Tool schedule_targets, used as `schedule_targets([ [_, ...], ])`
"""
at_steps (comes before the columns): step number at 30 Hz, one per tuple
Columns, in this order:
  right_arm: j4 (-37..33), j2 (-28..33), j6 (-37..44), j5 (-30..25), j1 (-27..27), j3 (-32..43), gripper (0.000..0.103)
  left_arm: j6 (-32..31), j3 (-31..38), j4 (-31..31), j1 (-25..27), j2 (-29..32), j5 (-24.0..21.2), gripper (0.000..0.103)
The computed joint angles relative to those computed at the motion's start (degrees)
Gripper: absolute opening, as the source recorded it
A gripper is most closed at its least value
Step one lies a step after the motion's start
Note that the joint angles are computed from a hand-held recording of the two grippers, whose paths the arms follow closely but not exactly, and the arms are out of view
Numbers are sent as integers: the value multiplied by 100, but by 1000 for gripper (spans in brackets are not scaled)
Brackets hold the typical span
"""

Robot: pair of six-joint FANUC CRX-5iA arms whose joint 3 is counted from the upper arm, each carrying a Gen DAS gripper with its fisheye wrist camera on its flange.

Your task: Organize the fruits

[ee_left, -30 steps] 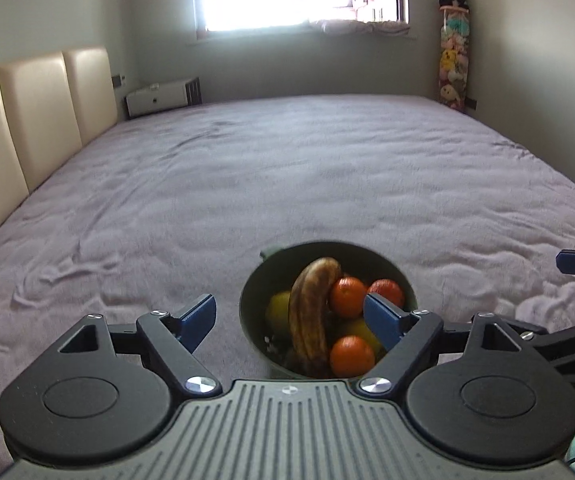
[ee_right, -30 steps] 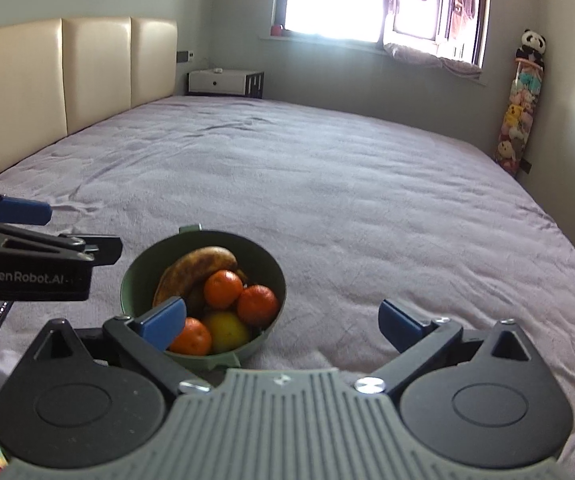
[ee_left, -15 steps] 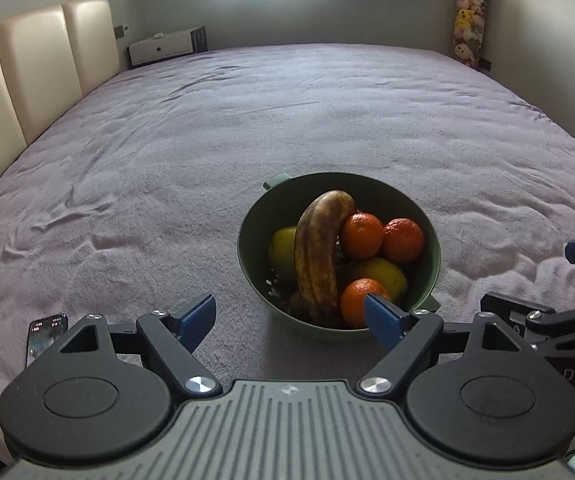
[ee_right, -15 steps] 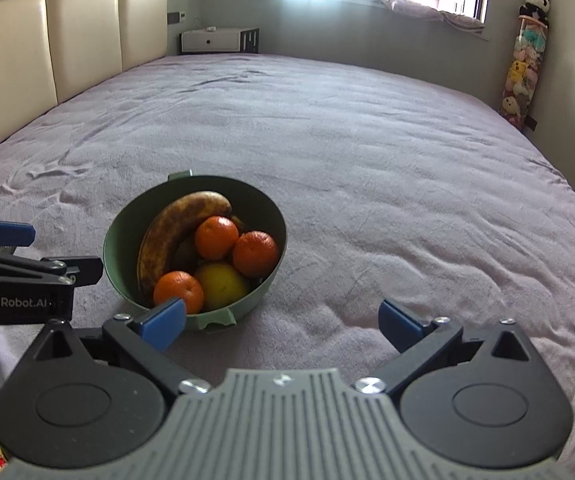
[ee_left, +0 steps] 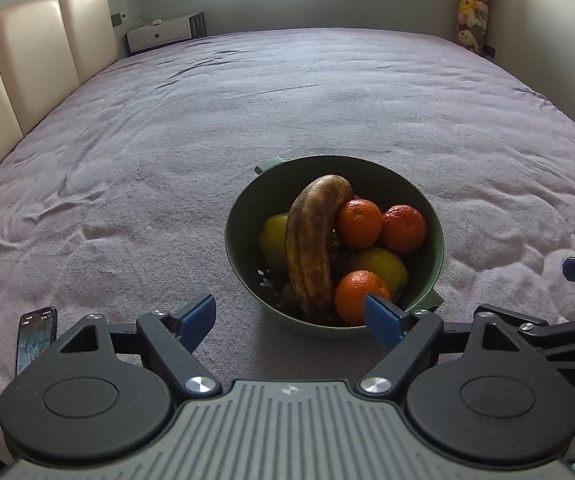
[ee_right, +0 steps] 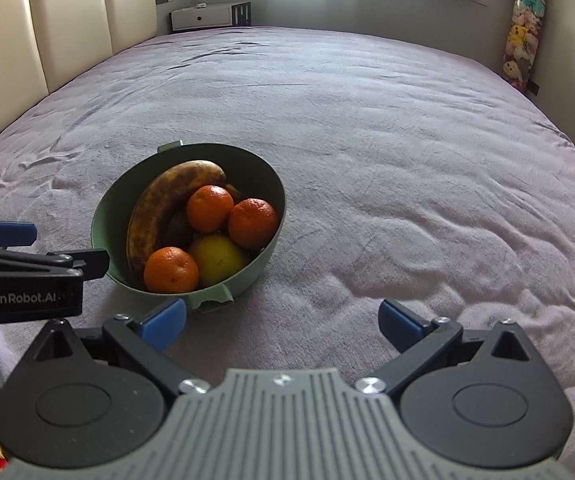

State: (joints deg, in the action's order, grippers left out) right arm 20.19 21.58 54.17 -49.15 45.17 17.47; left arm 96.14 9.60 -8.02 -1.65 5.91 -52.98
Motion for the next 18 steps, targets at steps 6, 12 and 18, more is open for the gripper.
schedule_targets([
  [6,-24,-16,-17,10,-9,-8,99,19,22,-28,-19,8,-5,98],
  [12,-22,-18,-13,27,-6,-13,99,20,36,-23,-21,10,-1,98],
  [18,-38,-23,-1,23,-5,-7,99,19,48,-24,-21,16,-4,98],
])
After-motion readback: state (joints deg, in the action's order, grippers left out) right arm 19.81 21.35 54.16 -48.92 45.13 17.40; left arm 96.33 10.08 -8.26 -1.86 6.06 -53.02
